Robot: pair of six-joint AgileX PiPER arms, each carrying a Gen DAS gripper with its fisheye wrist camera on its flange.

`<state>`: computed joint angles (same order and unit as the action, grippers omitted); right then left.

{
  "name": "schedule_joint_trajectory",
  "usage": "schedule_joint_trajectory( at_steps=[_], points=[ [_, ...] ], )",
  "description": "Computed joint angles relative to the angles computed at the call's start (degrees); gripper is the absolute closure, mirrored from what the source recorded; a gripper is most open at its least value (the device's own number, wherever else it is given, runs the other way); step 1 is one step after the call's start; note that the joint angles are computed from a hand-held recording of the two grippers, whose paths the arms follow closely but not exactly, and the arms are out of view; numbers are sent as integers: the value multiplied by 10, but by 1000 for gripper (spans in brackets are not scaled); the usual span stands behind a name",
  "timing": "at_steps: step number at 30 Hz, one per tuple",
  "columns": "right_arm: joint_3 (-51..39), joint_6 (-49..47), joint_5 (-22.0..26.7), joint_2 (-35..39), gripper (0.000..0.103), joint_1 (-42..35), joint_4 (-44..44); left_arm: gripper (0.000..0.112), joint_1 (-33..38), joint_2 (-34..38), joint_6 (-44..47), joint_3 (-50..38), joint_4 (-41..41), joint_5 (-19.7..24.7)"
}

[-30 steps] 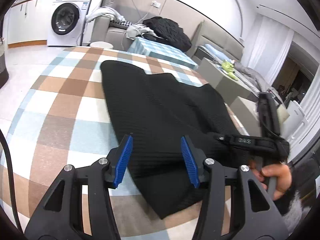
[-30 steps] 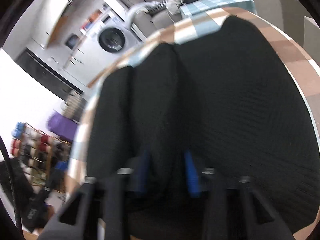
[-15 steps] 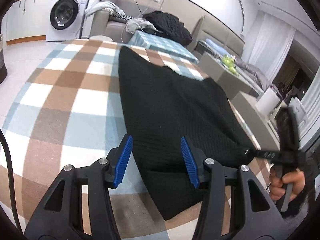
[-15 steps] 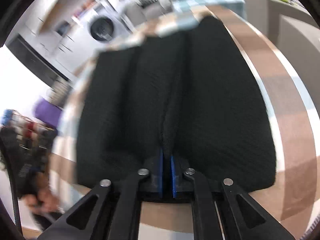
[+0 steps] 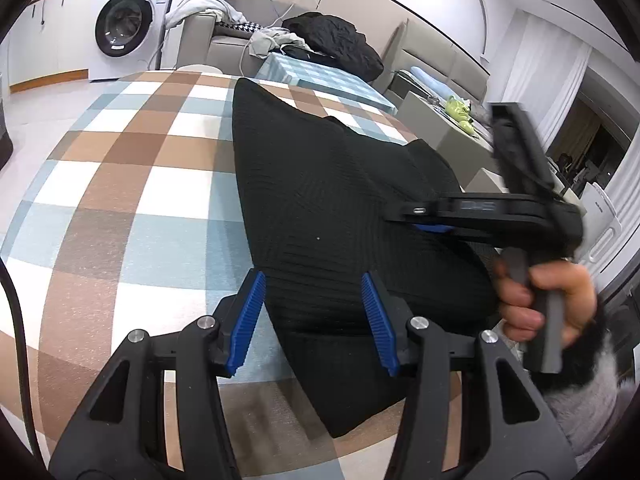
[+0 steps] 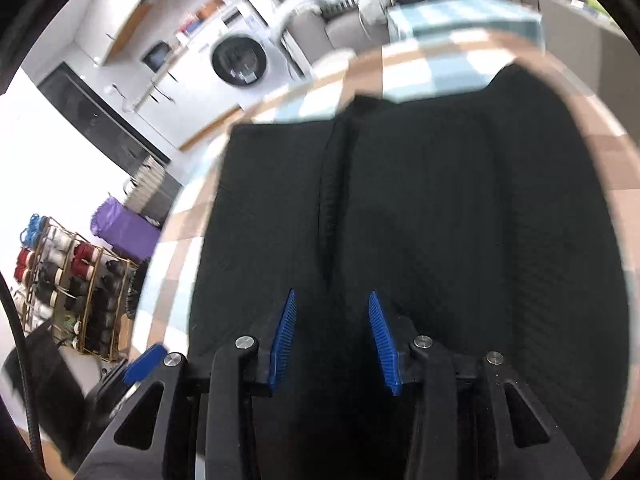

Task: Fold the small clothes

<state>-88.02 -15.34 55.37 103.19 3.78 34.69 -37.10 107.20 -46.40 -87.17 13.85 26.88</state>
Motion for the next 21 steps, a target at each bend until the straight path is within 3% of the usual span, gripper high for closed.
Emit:
schedule_joint_trajectory(
  at_steps=[1, 3, 7, 10, 13, 16, 18, 21],
  points=[
    [-4, 2, -10, 2, 73, 7, -12, 65, 2, -3, 0, 4, -1, -3],
    [-27, -17, -12, 10, 94, 17, -1, 65, 5, -6, 1, 6, -4, -4],
    [61, -113, -119, -91, 96, 7, 62, 65, 6, -15, 5, 7, -6, -5],
    [61, -22, -137, -107, 96, 6, -32, 60, 5, -11, 32, 3, -25, -9],
    [24, 46, -96, -47, 94, 4, -92, 60, 2, 9, 69, -17, -57, 9],
    [44, -15, -51, -37, 92, -33, -5, 60, -5, 16, 95, -17, -82, 22],
    [97, -84, -40, -69, 71, -60, 53, 60, -9, 13, 109, -6, -91, 24],
    [185, -172, -15, -127, 64, -102, 114, 60, -15, 12, 121, 8, -101, 31]
  ],
)
